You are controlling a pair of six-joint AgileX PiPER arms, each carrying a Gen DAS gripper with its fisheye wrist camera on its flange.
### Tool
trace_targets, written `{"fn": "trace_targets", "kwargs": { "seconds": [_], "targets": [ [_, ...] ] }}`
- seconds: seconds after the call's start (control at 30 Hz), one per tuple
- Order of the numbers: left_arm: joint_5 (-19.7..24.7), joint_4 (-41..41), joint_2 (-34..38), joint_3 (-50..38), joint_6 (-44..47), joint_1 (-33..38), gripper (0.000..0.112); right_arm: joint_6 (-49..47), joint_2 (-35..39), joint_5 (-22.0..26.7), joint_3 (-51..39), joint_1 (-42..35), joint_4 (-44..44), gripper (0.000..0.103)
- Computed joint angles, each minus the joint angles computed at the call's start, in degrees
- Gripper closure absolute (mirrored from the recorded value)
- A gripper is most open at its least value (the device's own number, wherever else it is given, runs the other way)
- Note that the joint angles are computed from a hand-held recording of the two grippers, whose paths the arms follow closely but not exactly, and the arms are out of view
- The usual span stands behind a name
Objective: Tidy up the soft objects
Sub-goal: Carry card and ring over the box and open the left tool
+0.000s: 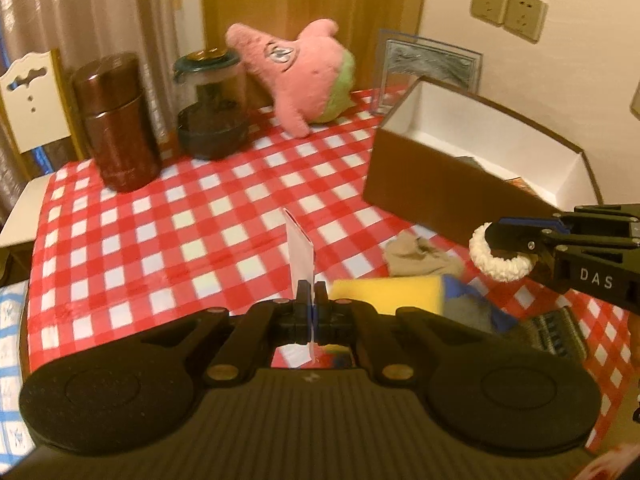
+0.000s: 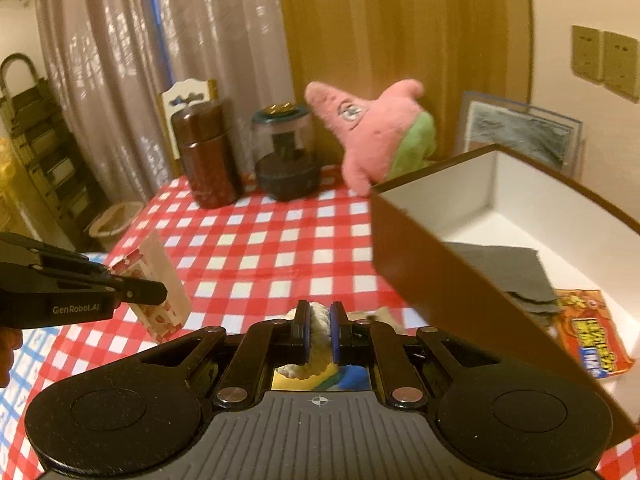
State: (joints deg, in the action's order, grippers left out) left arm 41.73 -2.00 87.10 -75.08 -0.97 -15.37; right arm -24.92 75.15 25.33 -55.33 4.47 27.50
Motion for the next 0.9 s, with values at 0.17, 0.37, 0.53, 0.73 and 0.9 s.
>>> {"fn": "trace_targets", "kwargs": {
  "seconds": [0.17, 0.37, 0.53, 0.73, 0.9],
  "targets": [
    [1.2, -0.7, 2.3, -4.7, 1.2, -2.6, 0.11, -1.1, -2.5, 1.1, 0.0, -3.8, 1.0, 0.093],
    [1.7, -2.2, 6.4, -12.3, 2.6, -6.1, 0.11, -4.2, -4.6, 2.6, -1.0, -10.3, 3.5, 0.093],
    [2.8, -3.0, 11.8, -21.6, 3.6, -9.4, 0.11, -8.2, -4.0, 3.6, -3.7, -17.4, 6.8, 0.093],
    [6.5, -3.3, 21.3, -37.2, 4.4, -12.3, 0.11, -13.9, -1.0, 4.7, -8.2, -24.7, 11.5, 0.093],
    [12.7, -3.9, 31.3, -53.9, 4.4, -13.9, 0.11, -17.4, 2.4, 5.0, -11.9, -28.5, 13.8, 0.093]
  ]
}}
